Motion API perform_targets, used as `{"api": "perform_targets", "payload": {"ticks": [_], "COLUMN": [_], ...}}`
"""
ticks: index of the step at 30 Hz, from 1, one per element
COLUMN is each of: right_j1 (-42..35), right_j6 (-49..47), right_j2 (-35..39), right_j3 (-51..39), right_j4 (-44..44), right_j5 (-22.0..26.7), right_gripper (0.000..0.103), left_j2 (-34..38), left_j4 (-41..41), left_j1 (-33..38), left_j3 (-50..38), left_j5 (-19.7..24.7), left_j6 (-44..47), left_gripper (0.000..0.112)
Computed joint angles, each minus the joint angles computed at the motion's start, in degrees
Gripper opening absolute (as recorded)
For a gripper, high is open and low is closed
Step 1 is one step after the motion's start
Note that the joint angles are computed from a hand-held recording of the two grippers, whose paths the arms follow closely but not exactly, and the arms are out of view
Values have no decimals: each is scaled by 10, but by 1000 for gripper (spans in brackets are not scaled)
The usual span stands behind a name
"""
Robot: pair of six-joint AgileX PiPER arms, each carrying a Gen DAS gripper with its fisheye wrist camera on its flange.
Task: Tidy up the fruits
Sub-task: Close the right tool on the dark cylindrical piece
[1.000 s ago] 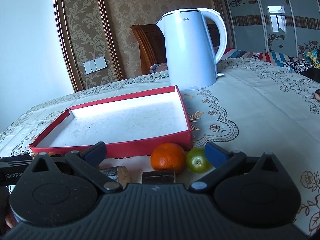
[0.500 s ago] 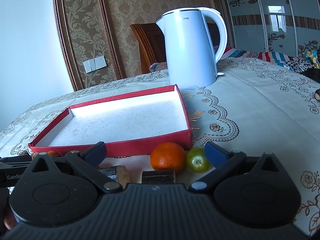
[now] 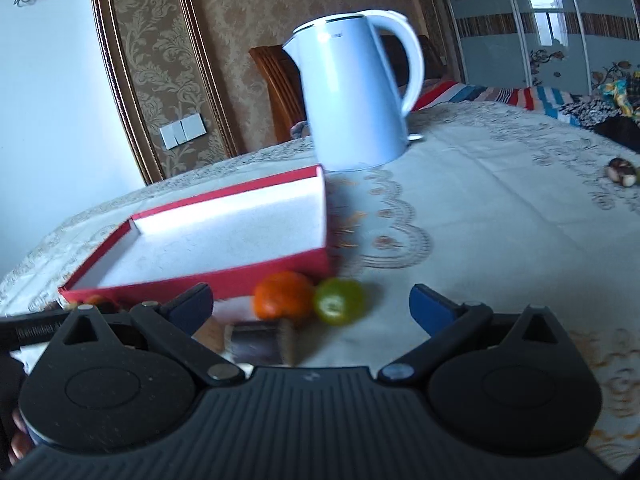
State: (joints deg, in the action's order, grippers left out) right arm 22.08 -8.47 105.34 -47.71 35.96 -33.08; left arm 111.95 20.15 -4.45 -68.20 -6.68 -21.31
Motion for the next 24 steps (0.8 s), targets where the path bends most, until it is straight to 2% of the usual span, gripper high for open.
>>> {"api": "perform_targets", "payload": {"ticks": [5,8,10,12,14,17,19,21,23,24], "right_j1": [8,49,58,59,60,58,59,59,56,57], "right_j6": [-34,-180,-232,-253,-288,-280,-305,-334,-339,-359], "right_j2": [-4,10,15,20,24,29,37,47,52,54], "right_j3": [17,-9,-28,-44,-60,-70,-84,-100,-109,-115], "right_j4": [-3,118,151,169,202,196,218,248,252,270], "right_j5": [6,-14,6,27,42,52,58,69,79,79], "right_gripper": [103,91,88,80,78,70,64,49,42,40], "left_j2": [4,5,5,5,4,3,2,1,-2,-5], "left_j4": [27,67,67,63,59,35,60,97,90,61], "left_j1": [0,1,2,2,2,3,5,7,8,8], "left_j3": [-7,-11,-10,-9,-8,-5,-6,-5,-1,3], "left_j5": [10,14,12,11,10,7,7,7,6,3], "left_j6": [-29,-69,-68,-64,-61,-41,-69,-105,-93,-62], "left_gripper": [99,99,99,99,99,99,99,99,99,99]}}
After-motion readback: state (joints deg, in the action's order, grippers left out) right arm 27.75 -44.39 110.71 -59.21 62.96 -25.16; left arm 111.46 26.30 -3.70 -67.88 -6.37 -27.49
